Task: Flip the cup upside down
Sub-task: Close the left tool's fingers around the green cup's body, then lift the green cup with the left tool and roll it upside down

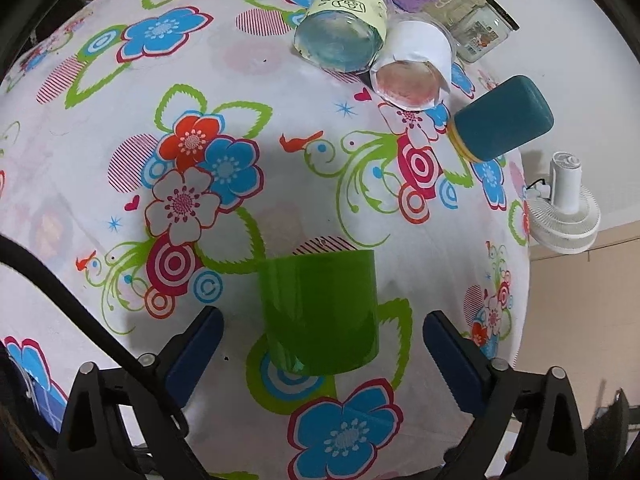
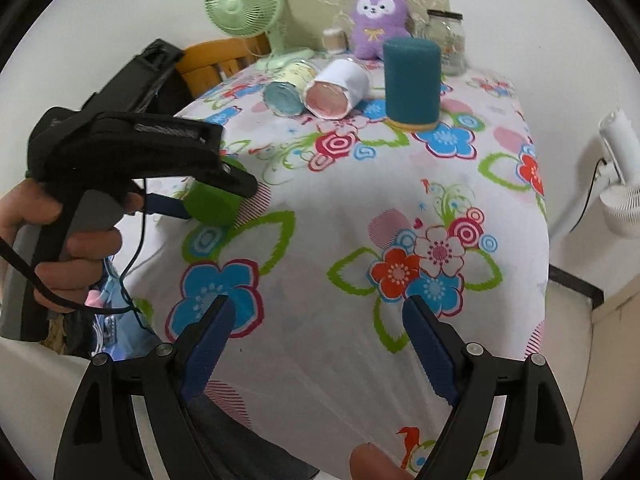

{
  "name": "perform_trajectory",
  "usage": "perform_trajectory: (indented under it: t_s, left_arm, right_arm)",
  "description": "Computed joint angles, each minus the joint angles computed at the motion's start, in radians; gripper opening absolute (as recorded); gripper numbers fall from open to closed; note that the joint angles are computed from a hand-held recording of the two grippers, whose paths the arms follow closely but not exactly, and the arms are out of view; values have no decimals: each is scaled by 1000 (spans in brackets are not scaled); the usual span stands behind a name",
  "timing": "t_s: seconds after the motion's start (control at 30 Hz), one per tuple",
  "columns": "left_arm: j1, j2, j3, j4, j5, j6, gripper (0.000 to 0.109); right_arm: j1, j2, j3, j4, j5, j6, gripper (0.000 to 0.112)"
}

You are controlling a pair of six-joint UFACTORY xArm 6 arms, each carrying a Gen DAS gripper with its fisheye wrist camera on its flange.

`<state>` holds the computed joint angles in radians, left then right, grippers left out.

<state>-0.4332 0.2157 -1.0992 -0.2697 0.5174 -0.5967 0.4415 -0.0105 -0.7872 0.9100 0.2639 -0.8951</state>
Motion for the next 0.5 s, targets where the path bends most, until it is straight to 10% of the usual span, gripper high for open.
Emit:
perform_trajectory:
  t_s: [0.37, 0.5]
  left_arm:
    - [11, 27, -67, 96, 100, 37, 55]
    - [29, 38, -93, 44, 146, 130, 55]
  right_arm:
    - [9, 15, -11, 82, -29, -55, 87]
    - [16, 11, -13, 114, -32, -81, 87]
